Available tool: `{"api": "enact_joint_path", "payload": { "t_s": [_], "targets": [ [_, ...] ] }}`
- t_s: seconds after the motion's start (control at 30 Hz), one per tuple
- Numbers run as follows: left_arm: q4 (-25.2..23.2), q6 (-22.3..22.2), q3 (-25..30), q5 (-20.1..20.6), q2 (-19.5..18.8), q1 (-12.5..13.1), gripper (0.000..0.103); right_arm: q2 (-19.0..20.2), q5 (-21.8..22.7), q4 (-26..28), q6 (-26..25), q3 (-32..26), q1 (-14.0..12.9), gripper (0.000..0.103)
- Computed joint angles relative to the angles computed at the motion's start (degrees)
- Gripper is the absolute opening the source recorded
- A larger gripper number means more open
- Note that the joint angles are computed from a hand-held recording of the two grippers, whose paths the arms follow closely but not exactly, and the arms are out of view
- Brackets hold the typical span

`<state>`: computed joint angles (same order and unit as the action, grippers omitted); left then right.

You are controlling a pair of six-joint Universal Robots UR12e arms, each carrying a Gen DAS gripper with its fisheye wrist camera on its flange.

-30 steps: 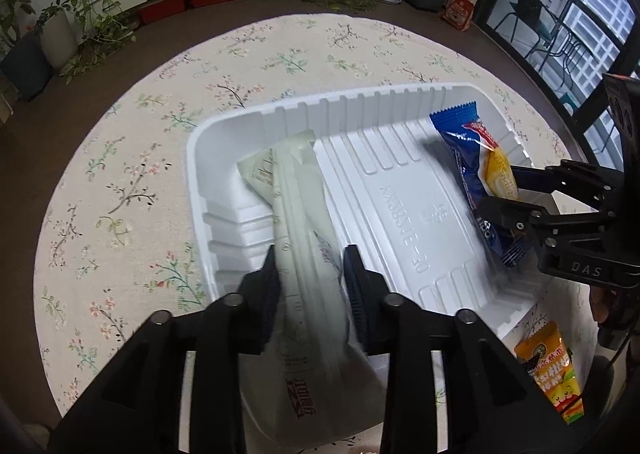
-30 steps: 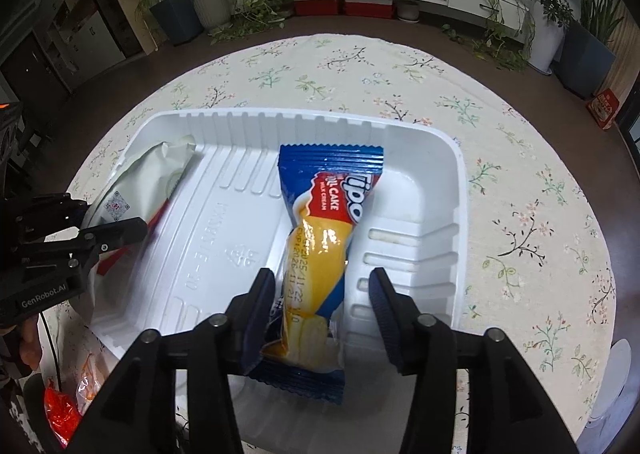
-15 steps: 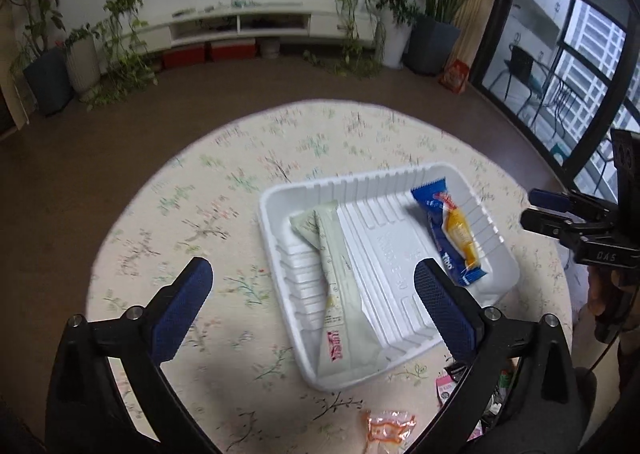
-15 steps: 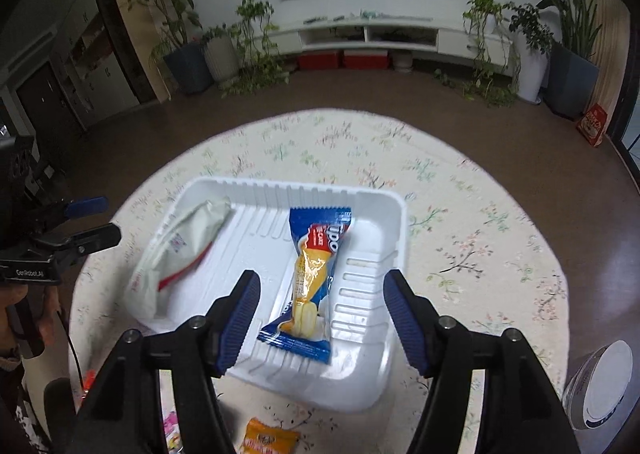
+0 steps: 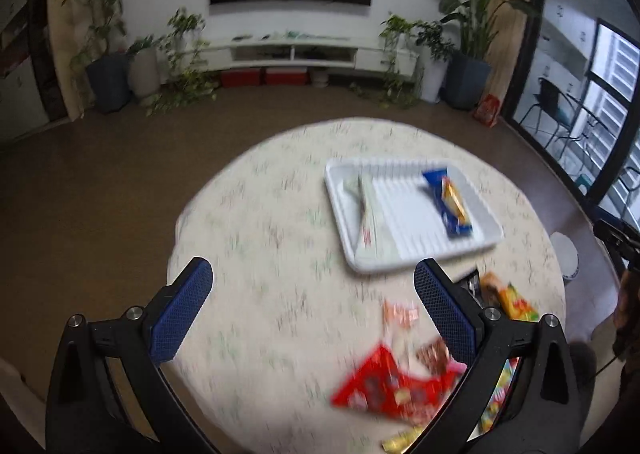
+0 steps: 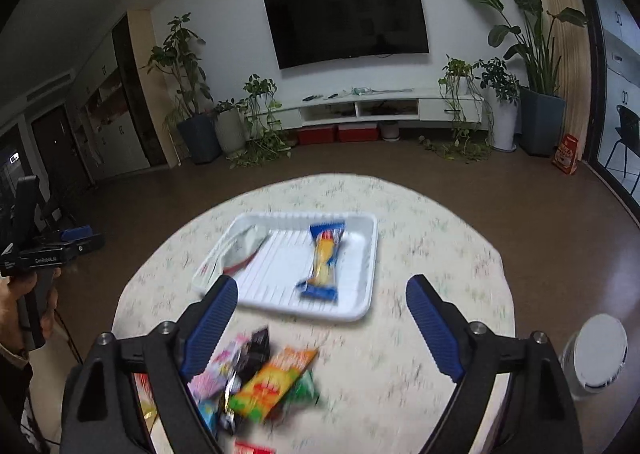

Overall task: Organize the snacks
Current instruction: 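Grasp the gold wrapper with the left tool while the right tool grasps the blue panda bag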

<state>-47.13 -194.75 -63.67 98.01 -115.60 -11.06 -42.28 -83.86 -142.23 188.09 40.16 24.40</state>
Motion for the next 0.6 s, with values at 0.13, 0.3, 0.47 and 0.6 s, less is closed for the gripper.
{"api": "enact_joint_path", "payload": {
  "t_s": [0.13, 0.3, 0.47, 0.6],
  "targets": [
    [-2.91, -3.3, -6.89, 0.12, 3.72, -2.38, 0.102, -4.6, -1.52, -0.53, 2.14, 9.48, 1.16, 0.088],
    [-3.64, -8.18, -13.12, -3.87, 6.3, -3.71, 0.102, -7.97, -1.28, 0.26, 3.93, 16.18, 2.27, 0.088],
    [-5.63, -7.3, -13.88, -2.67, 5.98, -5.45, 0.102, -8.93, -0.42, -1.32, 1.95, 18.18, 3.6, 0.088],
    [-7.62, -6.5, -12.69, -1.61, 5.01, -6.29, 0.102, -8.41, 1.17, 0.52, 1.87, 17.4, 4.13, 0.088]
  ]
}}
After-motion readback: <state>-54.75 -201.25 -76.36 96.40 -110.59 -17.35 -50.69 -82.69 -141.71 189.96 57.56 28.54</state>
